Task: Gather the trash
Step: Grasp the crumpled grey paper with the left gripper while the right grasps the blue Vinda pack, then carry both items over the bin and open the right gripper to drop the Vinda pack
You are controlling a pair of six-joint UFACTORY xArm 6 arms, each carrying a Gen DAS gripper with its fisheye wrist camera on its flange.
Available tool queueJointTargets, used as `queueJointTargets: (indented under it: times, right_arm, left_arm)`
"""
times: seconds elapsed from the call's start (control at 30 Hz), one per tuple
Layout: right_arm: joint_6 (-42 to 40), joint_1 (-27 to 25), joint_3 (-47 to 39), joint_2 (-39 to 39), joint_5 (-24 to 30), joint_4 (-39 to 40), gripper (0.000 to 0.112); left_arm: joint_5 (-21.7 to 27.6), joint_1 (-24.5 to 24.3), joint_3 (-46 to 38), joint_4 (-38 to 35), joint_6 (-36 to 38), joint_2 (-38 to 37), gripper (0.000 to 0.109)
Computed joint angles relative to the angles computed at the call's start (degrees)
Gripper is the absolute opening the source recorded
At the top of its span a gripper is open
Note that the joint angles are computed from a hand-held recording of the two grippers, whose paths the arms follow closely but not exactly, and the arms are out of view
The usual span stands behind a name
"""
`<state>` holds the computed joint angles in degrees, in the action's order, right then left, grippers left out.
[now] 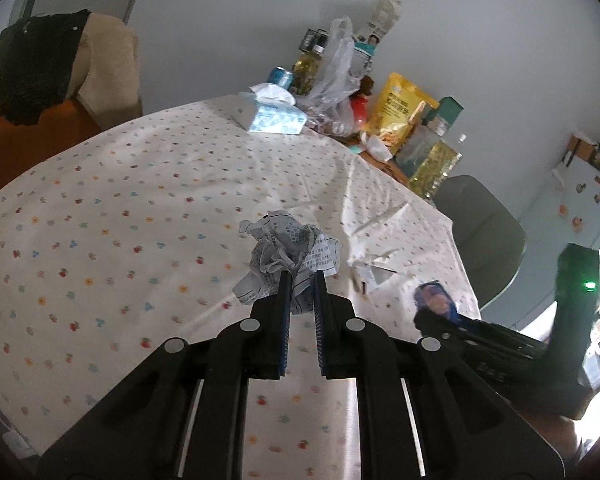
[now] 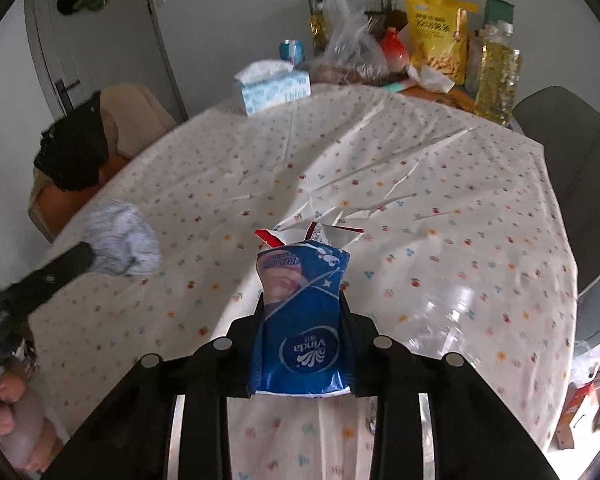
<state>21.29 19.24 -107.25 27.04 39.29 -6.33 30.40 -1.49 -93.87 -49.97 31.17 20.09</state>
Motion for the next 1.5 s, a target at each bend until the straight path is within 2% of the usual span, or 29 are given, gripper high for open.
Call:
queueJointTargets:
  times: [0.2, 0.4, 0.97, 1.5]
  right_arm:
    - [4.51, -1.43, 14.24, -10.99, -7.52, -1.51, 0.031]
    - [9.16, -4.04, 25.48, -20.03, -12.21, -4.02, 0.031]
    - [13.88, -14.50, 46.89, -37.31, -16.75, -5.86, 0.031]
    - [12.18, -26.53, 63.40, -50.62, -18.62, -1.39, 0.032]
  left_arm:
    - [0.53, -2.37, 0.90, -0.65, 1.54, -1.22, 0.011]
    - [0.96, -5.33, 1.77, -1.35, 3.30, -2.40, 0.011]
    - [2.98, -16.23, -2.00, 3.05, 2.92, -0.50, 0.011]
    - [4.97, -26.20, -6.01, 9.52, 0.39, 2.90, 0.011]
